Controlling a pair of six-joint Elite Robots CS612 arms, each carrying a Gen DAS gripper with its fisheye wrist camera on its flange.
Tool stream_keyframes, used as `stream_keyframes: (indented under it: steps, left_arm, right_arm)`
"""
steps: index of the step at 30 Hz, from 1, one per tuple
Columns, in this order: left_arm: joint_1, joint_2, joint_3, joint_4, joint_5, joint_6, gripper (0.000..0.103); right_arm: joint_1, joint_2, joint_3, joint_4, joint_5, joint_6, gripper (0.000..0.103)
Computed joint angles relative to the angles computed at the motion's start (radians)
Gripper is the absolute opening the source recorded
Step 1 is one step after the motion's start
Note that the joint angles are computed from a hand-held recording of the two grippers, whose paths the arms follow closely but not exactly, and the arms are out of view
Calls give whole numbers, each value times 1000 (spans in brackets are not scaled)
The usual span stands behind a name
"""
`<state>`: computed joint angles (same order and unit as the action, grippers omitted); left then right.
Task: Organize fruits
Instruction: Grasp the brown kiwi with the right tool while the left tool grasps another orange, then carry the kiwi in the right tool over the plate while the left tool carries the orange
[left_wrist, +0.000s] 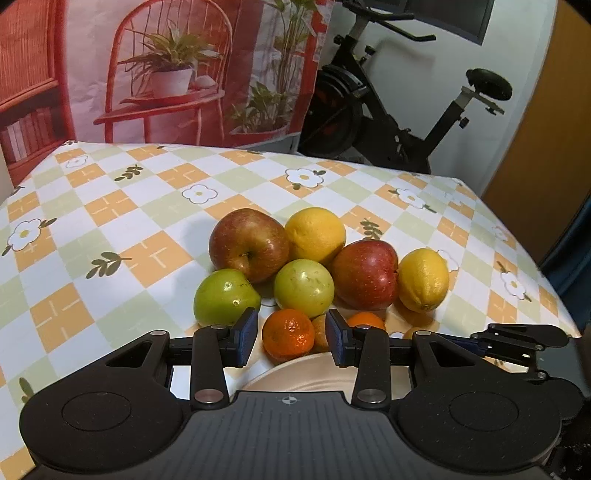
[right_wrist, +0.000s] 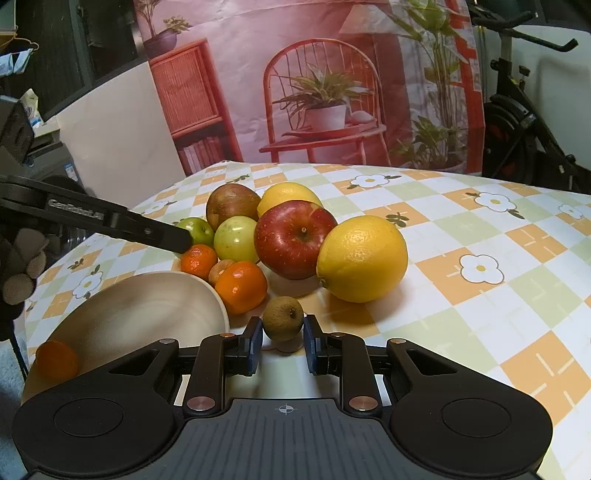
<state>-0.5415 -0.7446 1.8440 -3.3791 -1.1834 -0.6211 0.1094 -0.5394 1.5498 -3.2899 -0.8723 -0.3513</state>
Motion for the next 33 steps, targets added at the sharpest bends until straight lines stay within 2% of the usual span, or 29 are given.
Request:
stream_keyframes:
  steps: [9,16,17,27,33]
  left_arm:
    - [2,10,-11,31,3,-9,42]
    - [13,21,-28,41,-36,-4,40]
    - [10,21,-29,47,-22,6,37]
    - [-10,11,0,10,41,49,36]
    - [-20,4,12,-24,62,75,36]
  right_arm:
    - [0,1,-1,5,4,2,22]
    - [1,0,-1,8,4,2,22]
    - [0,0,-1,8,4,2,22]
    - [-1,4,-7,17,9,9,22]
    - [-1,6,-8,11,16,23,28]
